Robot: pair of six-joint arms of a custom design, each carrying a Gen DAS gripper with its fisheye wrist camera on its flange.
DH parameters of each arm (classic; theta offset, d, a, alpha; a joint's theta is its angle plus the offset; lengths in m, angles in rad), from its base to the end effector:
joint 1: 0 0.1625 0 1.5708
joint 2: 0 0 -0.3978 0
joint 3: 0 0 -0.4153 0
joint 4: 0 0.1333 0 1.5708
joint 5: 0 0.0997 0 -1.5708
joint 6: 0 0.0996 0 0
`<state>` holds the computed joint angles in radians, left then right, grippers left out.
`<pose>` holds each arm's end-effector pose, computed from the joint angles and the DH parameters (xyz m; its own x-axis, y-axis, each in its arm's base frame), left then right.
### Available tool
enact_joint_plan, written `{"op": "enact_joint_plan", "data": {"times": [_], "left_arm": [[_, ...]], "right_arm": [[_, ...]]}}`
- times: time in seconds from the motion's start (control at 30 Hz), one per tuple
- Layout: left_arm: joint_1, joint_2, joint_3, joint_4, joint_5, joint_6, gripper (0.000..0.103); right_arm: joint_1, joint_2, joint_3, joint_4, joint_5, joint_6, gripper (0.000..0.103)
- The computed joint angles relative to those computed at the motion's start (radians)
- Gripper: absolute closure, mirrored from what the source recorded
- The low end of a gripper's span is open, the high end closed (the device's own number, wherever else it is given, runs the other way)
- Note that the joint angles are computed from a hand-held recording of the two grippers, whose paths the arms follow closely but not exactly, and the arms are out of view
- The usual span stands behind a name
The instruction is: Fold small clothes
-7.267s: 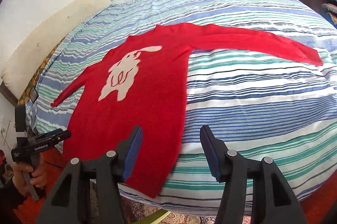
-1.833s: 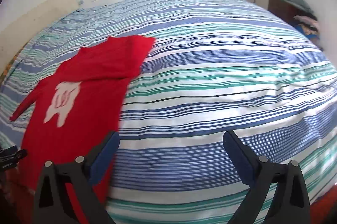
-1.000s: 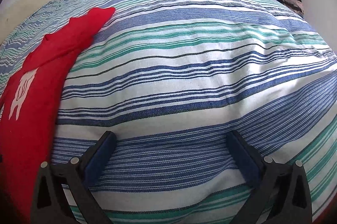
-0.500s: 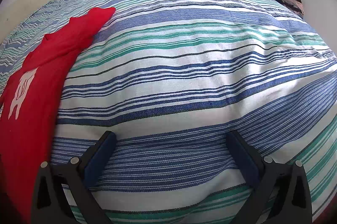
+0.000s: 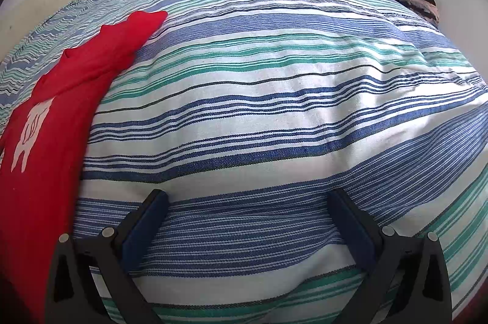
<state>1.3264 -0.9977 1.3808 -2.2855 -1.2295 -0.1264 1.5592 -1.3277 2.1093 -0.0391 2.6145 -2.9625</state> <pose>-0.0139 -0.7445 0.2852 -0.9620 0.0057 -0.2729 0.1084 0.9255 -0.3629 0.0430 -0.3606 0.1487 -0.4863 0.7527 0.4438 0.0960 0.5508 -0.8291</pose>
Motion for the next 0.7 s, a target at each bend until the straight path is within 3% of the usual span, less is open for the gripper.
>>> {"op": "enact_joint_plan", "data": {"times": [0.03,0.1,0.17,0.27,0.37,0.43,0.47,0.6,0.7], "left_arm": [[0.023,0.04,-0.072,0.034,0.016,-0.043,0.012],[0.066,0.134,-0.234,0.122,0.031,-0.113,0.029],[0.097,0.221,-0.376,0.201,0.032,-0.15,0.037],[0.123,0.307,-0.508,0.227,0.011,-0.179,0.038],[0.134,0.336,-0.54,0.149,-0.027,-0.216,0.038],[0.136,0.345,-0.547,0.107,-0.017,-0.252,0.071],[0.131,0.357,-0.567,0.128,0.019,-0.266,0.098],[0.038,0.337,-0.519,0.071,0.177,-0.144,0.101],[-0.077,0.316,-0.457,-0.011,0.163,-0.002,0.101]], "right_arm": [[-0.001,-0.001,0.001,-0.001,0.0,-0.002,0.0],[-0.001,-0.001,0.001,-0.001,0.0,-0.001,0.0],[0.0,0.0,0.0,0.001,0.0,0.001,0.0],[0.0,0.002,-0.002,0.0,0.003,0.0,0.0],[0.0,0.002,-0.002,-0.005,0.006,-0.004,0.0],[0.001,0.001,0.0,-0.009,0.008,-0.005,0.0],[0.002,0.001,0.001,-0.012,0.01,-0.005,0.0],[0.002,0.003,-0.001,-0.013,0.014,-0.002,0.0],[0.002,0.004,-0.005,0.0,0.012,0.008,0.0]]}}
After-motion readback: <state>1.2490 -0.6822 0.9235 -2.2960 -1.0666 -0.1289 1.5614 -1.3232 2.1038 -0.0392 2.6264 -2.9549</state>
